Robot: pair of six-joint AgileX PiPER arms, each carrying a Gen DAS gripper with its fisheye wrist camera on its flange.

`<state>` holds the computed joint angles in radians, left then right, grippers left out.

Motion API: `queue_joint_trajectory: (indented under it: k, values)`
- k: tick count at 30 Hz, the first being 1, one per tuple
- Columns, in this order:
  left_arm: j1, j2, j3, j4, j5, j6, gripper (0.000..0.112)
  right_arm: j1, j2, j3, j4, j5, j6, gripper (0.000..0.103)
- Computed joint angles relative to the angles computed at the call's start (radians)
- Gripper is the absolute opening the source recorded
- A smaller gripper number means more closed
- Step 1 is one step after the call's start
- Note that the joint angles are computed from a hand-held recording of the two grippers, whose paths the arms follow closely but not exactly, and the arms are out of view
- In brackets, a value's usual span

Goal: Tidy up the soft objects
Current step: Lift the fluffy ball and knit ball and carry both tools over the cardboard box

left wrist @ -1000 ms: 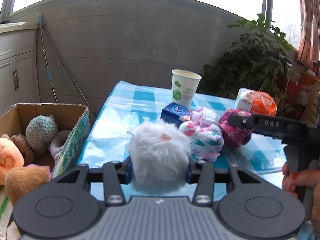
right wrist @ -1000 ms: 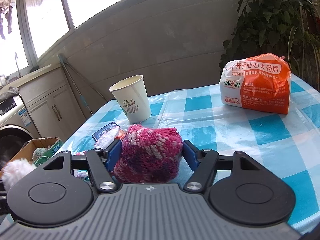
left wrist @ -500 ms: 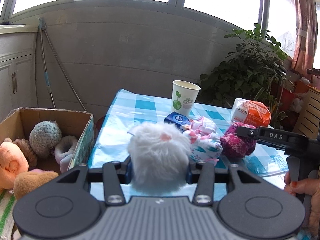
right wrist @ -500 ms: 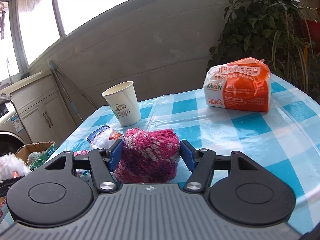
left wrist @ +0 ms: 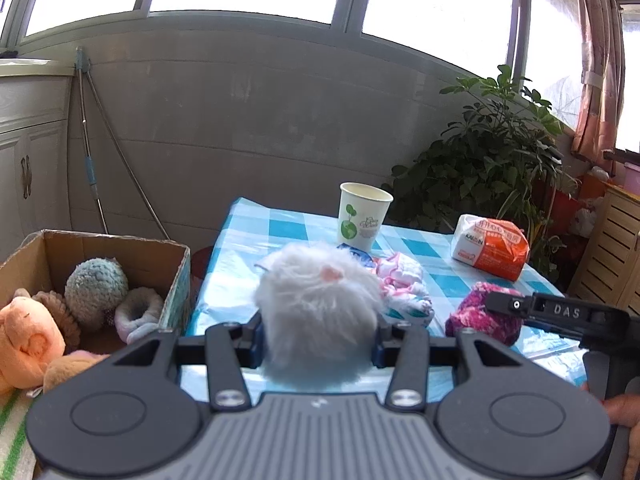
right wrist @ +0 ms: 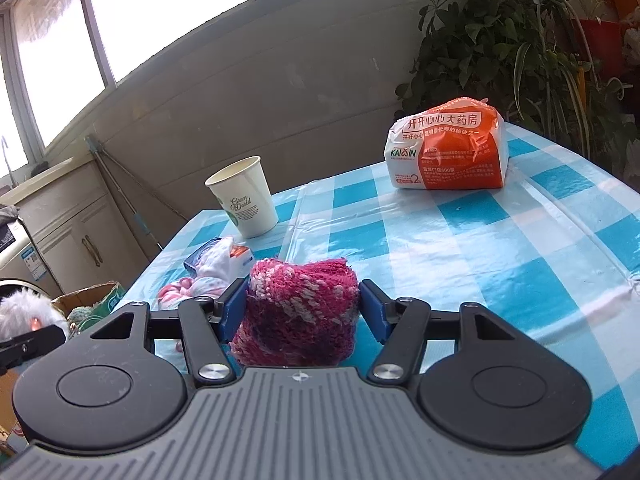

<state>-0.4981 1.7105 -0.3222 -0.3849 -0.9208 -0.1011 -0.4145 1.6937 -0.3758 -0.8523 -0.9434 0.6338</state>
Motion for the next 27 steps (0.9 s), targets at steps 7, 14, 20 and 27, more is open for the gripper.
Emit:
queue_joint_trajectory:
  k: [7,14,20,27]
  values:
    - [0.03,-0.035,0.037,0.03,-0.027,-0.023,0.046,0.016,-0.079,0.057,-0.011,-0.002,0.012,0.073]
    - [0.092,-0.067,0.076,0.084,-0.049,-0.07,0.046,0.079,-0.197,0.116,-0.005,0.018,0.028,0.071]
    - [0.166,-0.093,0.107,0.14,-0.065,-0.115,0.046,0.177,-0.295,0.141,-0.003,0.059,0.081,0.071]
    - [0.259,-0.127,0.139,0.195,-0.079,-0.161,0.046,0.387,-0.361,0.124,0.089,0.148,0.104,0.071]
